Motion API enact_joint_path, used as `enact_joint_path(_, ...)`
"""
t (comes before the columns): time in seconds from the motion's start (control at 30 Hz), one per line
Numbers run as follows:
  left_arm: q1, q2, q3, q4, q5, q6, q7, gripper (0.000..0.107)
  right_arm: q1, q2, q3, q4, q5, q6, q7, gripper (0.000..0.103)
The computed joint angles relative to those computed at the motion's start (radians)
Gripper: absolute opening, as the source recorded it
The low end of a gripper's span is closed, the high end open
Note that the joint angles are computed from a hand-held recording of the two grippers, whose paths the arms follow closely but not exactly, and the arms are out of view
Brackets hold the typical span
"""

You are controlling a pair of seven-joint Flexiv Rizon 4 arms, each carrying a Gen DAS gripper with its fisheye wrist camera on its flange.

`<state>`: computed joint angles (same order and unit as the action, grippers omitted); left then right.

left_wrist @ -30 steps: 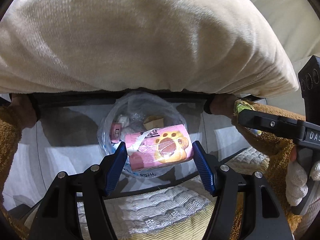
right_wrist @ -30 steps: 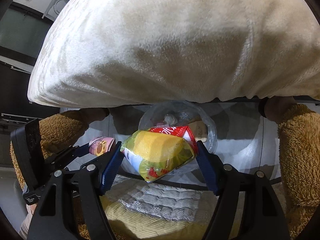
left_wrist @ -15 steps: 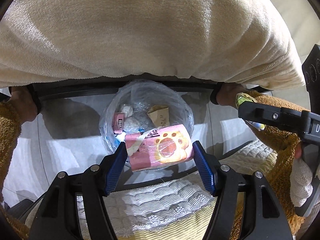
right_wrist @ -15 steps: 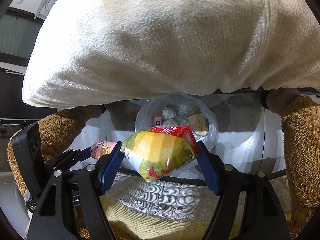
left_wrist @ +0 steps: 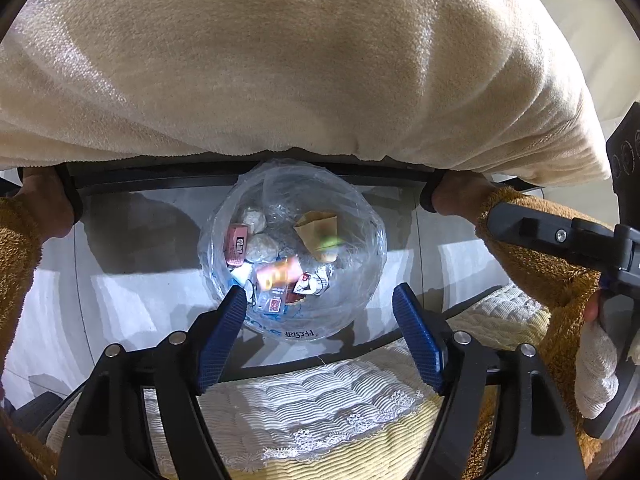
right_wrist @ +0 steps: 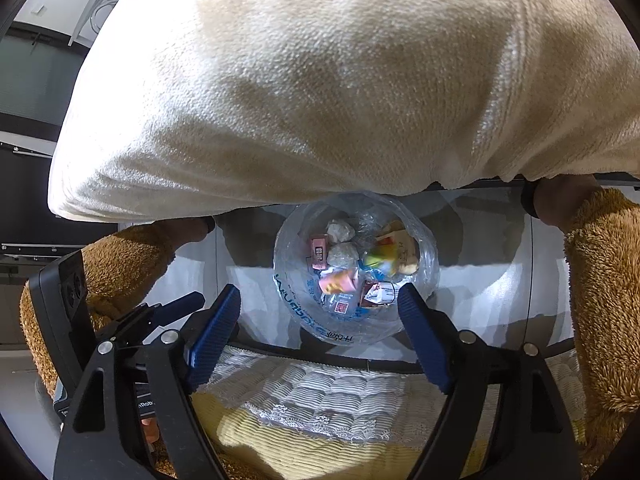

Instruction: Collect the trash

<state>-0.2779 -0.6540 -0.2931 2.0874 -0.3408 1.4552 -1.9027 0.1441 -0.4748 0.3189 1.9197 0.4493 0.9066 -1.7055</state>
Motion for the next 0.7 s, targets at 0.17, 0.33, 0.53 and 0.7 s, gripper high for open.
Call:
enact_joint_path(0.17,-0.009,0.009,0.011,0.001,0.002,0.002,-0.013,0.074,0.0,0.004,0.001,0.005,0.003,0.009,-0.005,0.08)
enact_joint_path(0.33,-0.023,0.024,0.032,0.001,0.015,0.006,-0.022,0.074,-0.007,0.017,0.007,0.012,0.016,0.027,-0.025,0.08)
enact_joint_path(0.53,-0.062,0.054,0.082,0.006,0.052,0.032,-0.041,0.074,-0.006,0.038,0.014,0.033,0.033,0.068,-0.056,0.08)
enact_joint_path(0.7,-0.176,0.086,0.223,-0.014,0.123,0.052,-0.091,0.074,-0.006,0.066,0.024,0.06,0.052,0.143,-0.095,0.08)
